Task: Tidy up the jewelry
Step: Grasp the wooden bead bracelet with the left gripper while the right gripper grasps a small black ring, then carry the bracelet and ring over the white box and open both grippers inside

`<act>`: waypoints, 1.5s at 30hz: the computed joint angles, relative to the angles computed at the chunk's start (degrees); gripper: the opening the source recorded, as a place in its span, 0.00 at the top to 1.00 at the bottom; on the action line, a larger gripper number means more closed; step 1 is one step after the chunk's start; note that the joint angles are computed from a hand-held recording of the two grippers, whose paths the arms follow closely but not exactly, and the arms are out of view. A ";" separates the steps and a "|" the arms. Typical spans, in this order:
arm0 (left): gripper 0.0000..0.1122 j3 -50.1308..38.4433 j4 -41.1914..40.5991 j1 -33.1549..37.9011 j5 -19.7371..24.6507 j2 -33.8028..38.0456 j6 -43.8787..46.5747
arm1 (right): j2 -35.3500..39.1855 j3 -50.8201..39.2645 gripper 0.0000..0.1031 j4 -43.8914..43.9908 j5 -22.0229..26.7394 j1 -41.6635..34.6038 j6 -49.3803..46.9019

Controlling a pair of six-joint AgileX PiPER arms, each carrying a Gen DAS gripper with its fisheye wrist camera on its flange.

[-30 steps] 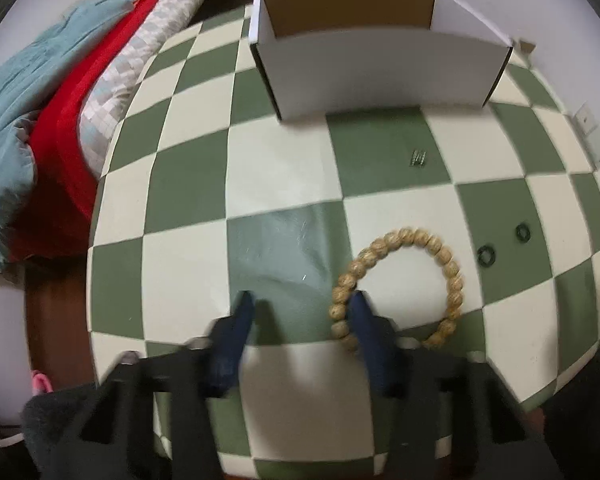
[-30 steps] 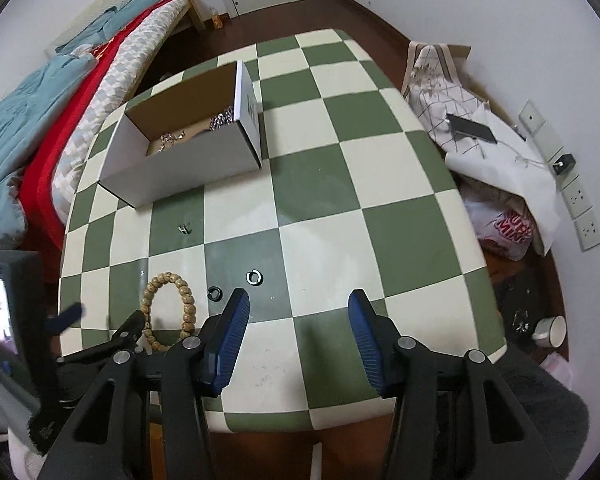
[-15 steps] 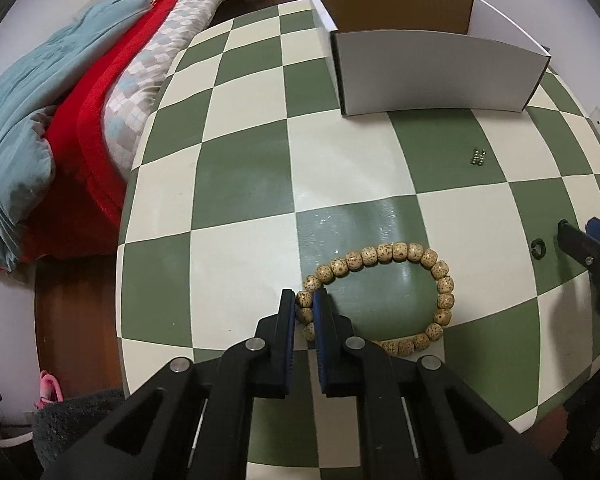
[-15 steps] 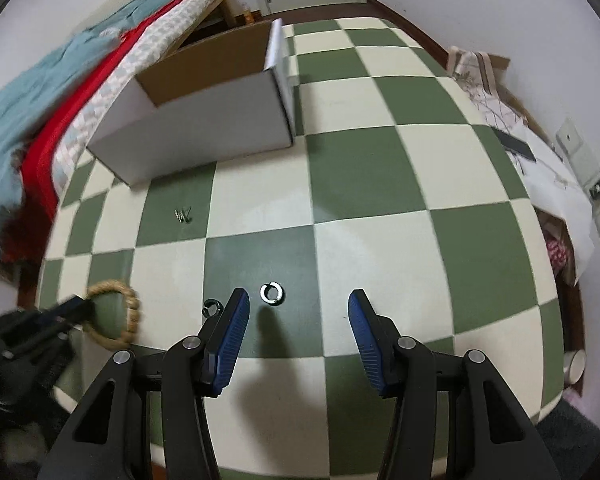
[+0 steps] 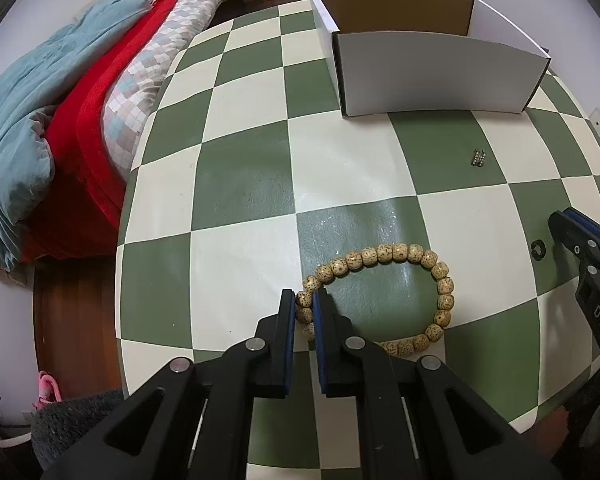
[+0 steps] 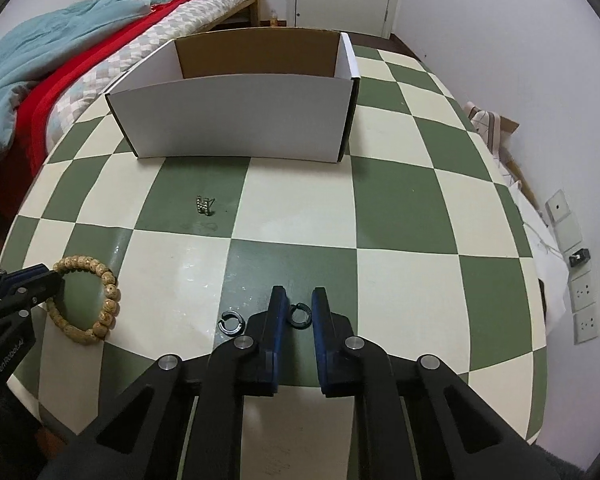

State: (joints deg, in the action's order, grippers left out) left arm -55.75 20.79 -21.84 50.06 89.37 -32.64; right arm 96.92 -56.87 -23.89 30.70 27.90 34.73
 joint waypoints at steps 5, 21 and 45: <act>0.94 -0.89 -0.74 2.01 -0.70 0.93 1.79 | -0.69 0.86 0.87 0.30 -0.91 -0.15 0.48; 0.94 -10.41 -5.47 2.10 2.20 -3.14 7.21 | -7.42 -0.52 0.87 6.04 1.13 -2.84 -3.45; 0.94 -54.00 -21.47 9.39 16.11 15.32 24.59 | 2.44 -33.82 0.87 32.44 16.18 -12.89 -26.13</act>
State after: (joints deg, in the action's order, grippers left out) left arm -109.75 -0.69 -12.45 66.17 104.69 -8.05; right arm 99.37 -90.68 8.55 46.88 15.00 8.60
